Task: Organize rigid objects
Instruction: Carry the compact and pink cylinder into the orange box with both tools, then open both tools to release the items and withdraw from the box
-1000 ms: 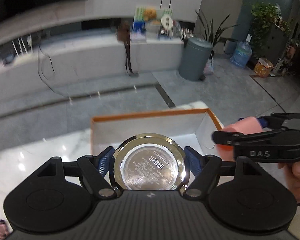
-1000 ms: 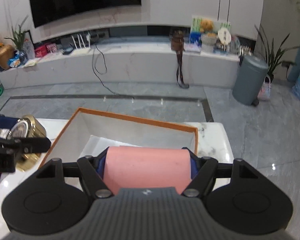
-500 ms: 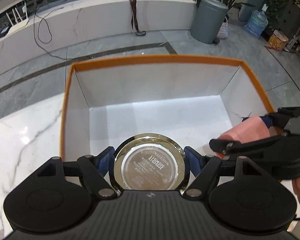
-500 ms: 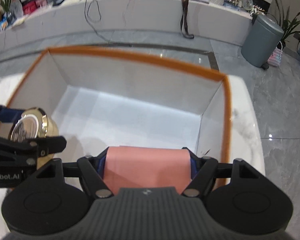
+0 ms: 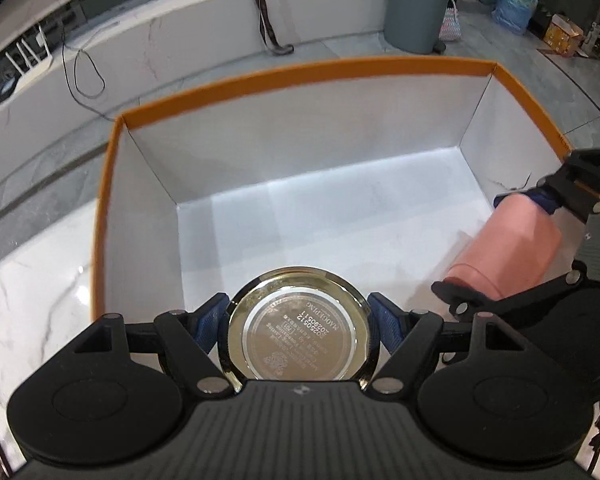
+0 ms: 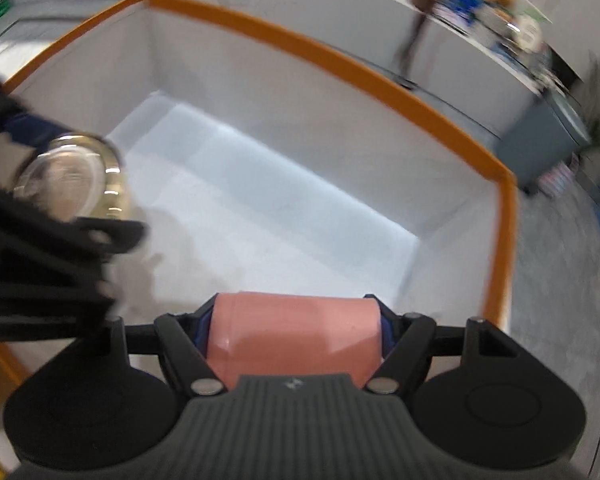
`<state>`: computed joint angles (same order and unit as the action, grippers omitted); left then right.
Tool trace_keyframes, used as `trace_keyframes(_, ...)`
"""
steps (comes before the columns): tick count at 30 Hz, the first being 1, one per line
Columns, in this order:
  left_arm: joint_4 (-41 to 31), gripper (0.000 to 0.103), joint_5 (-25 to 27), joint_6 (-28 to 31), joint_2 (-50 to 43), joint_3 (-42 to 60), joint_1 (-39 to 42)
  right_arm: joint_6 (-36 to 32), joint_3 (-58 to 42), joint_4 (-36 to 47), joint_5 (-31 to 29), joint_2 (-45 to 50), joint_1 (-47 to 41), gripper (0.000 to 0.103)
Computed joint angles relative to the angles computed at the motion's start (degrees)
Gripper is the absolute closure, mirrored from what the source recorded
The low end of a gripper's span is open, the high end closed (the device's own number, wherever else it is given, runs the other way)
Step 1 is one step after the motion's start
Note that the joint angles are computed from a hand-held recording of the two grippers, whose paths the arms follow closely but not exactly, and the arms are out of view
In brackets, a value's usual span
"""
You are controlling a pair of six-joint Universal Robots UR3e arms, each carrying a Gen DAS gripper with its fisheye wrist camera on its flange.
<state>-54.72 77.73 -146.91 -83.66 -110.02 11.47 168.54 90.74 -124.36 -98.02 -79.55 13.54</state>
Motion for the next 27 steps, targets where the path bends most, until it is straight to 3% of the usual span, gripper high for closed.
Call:
trace_keyframes(2,-0.1,0.016,0.9,-0.4,-1.0,0.6,-0.7,-0.9,-1.6,2.0,-1.5,1.1,0.7,0.031)
trace_keyframes(10,-3.1,0.016,1.6,-1.7,-2.6,3.1,-1.0,-5.0,-8.5,11.2,2.5,3.9,-1.4,0.031)
trace_keyframes(14,-5.3,0.015,0.7,-3.4,-3.2,4.6,-0.3,-4.4,-7.0,10.3,2.0,2.8,-0.9,0.020)
trace_keyframes(27,-10.7,0.010,-4.9,-4.0,1.7,6.7,3.5,-1.7,-6.4,10.5,3.9,-1.6,-0.8,0.020)
